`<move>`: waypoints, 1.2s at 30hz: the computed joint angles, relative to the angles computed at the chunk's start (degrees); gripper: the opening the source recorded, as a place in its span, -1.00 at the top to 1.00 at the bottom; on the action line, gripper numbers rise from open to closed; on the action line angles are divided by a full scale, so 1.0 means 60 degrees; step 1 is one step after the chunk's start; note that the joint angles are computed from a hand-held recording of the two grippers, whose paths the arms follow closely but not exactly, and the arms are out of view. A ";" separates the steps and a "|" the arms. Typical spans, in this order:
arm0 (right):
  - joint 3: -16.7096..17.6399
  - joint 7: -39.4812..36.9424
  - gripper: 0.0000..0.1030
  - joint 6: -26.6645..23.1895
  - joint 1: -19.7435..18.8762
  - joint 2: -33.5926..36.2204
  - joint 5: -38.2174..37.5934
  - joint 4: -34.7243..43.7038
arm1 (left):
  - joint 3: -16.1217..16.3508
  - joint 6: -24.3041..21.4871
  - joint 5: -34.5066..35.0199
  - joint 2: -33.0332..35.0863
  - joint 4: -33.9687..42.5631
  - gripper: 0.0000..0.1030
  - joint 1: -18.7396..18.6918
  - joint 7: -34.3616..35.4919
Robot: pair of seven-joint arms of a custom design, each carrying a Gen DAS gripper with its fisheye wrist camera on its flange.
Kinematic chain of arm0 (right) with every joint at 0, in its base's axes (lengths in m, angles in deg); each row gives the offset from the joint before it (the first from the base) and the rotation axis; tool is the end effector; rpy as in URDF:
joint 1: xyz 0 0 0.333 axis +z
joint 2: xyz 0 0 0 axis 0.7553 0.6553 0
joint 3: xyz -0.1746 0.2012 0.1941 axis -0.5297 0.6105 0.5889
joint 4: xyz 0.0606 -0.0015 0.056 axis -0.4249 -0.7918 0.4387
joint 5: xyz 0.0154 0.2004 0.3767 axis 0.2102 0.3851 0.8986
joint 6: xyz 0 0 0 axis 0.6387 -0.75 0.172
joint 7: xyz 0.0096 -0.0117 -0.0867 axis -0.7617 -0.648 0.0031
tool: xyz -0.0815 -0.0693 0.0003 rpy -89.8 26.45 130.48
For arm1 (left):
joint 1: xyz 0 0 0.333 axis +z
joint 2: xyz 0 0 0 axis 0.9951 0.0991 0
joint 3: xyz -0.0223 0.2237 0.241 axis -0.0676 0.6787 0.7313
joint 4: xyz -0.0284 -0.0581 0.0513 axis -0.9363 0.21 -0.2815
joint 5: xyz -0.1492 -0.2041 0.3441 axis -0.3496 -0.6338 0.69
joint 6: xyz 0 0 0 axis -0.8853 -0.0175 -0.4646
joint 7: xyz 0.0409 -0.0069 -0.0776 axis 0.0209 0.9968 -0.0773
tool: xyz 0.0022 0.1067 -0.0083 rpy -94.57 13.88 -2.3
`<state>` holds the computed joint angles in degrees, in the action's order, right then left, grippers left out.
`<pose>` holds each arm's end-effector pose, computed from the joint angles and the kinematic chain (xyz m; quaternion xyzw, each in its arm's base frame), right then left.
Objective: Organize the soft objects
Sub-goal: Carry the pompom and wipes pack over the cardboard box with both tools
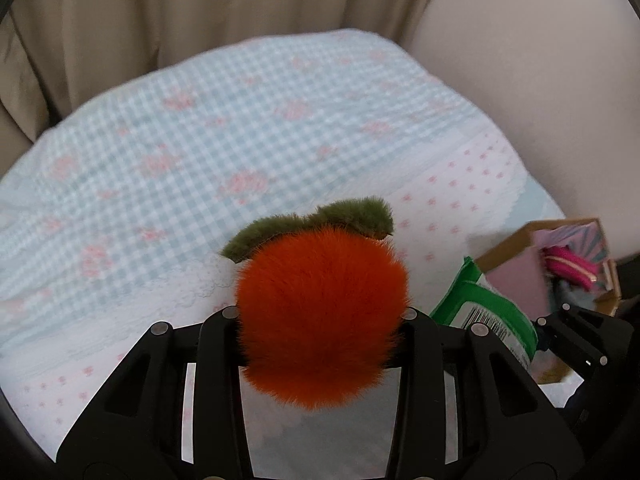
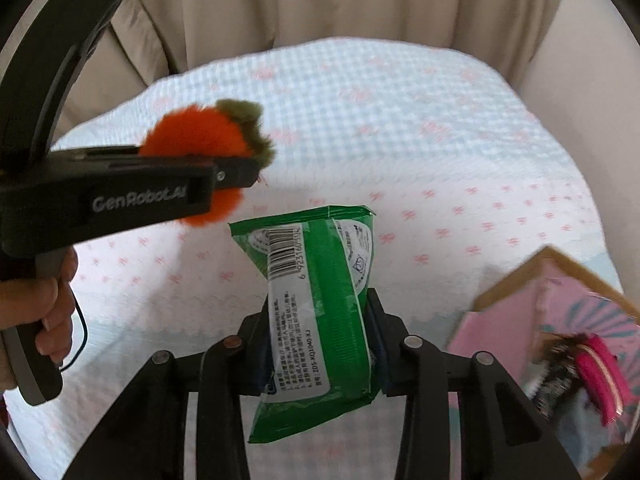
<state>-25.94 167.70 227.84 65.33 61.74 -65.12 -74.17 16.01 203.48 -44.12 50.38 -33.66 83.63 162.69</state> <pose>0.5767 0.2441 0.3876 -0.7772 0.5708 -0.1247 0.2336 0.6372 -0.0804 0.4263 -0.6057 0.7337 -0.2845 0.1177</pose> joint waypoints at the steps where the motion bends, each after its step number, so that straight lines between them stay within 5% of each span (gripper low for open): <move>1: 0.0004 0.0039 0.31 -0.0083 -0.0025 -0.0300 0.0090 -0.0133 | 0.0041 -0.0048 0.0276 -0.0276 -0.0113 0.35 -0.0068 -0.0244; 13: -0.0884 0.0551 0.31 -0.1043 0.0036 -0.3599 0.0540 -0.1496 | -0.0147 -0.1215 0.0980 -0.2974 -0.0847 0.35 -0.0752 -0.1710; 20: -0.1685 0.0228 0.31 -0.2011 -0.0202 -0.5364 0.0418 -0.2142 | -0.0858 -0.1801 0.2258 -0.3856 -0.0871 0.34 -0.1080 -0.4078; 29: -0.2925 -0.1738 0.31 -0.3734 -0.0955 -0.6204 0.0872 -0.2277 | -0.1618 -0.2490 0.3747 -0.3175 -0.0127 0.34 -0.1769 -0.7142; 36: -0.3519 -0.3023 0.31 -0.4191 -0.1640 -0.4933 0.1802 -0.1745 | -0.1675 -0.2991 0.5350 -0.1421 0.1164 0.34 -0.2557 -0.8875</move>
